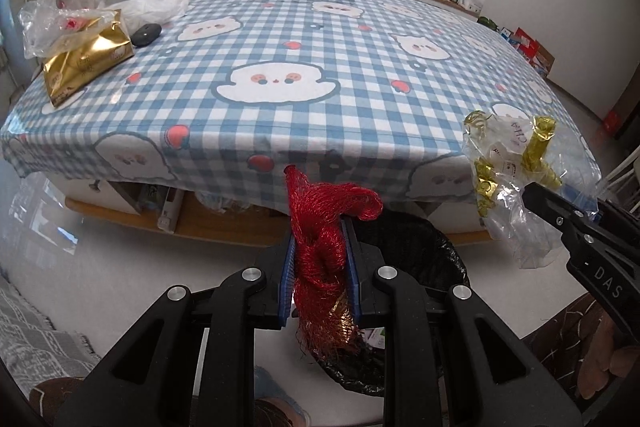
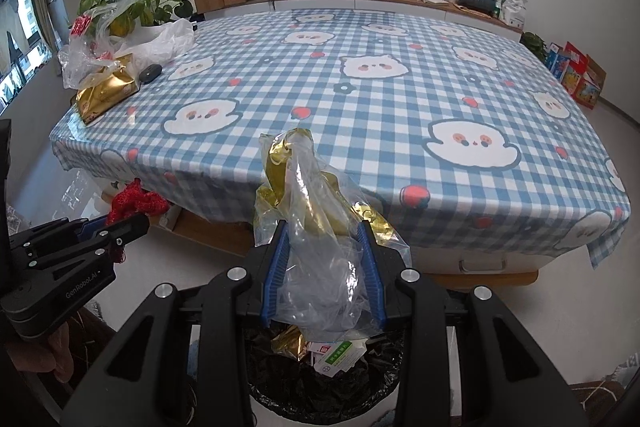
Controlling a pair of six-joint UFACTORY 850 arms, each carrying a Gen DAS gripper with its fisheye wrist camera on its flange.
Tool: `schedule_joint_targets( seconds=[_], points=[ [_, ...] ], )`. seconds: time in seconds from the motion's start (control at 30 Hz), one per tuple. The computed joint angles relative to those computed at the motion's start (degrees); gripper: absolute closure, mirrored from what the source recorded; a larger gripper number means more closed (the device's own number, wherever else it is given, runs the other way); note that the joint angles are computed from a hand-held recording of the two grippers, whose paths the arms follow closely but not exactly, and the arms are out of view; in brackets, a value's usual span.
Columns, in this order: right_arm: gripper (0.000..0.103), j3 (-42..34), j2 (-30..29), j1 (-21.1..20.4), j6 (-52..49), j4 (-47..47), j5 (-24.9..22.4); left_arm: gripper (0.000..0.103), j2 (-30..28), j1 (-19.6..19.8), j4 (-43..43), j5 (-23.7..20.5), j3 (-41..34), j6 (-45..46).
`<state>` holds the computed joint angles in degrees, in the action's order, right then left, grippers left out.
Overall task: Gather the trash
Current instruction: 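Lift the red mesh bag and clear plastic bag and carry both over the bin, then lower the clear plastic bag into the bin and open the right tool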
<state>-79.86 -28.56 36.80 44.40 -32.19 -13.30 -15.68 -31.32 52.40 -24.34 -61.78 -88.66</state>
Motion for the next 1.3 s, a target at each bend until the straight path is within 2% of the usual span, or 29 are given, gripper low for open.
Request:
schedule_joint_targets(
  seconds=[0.43,0.8,1.3],
  points=[
    [0.070,1.39,-2.78,0.67,0.08,0.92,-1.19,0.083,-0.81,-0.07,-0.83,0.53,2.25,-0.92],
    [0.070,-0.39,-6.19,0.67,-4.82,6.56,-2.19,0.083,-5.18,0.72,-7.90,1.84,0.61,5.06],
    [0.070,-4.14,-12.23,0.15,-13.38,15.36,-4.64,0.083,-11.66,1.19,-12.48,2.19,-2.64,9.81]
  ],
)
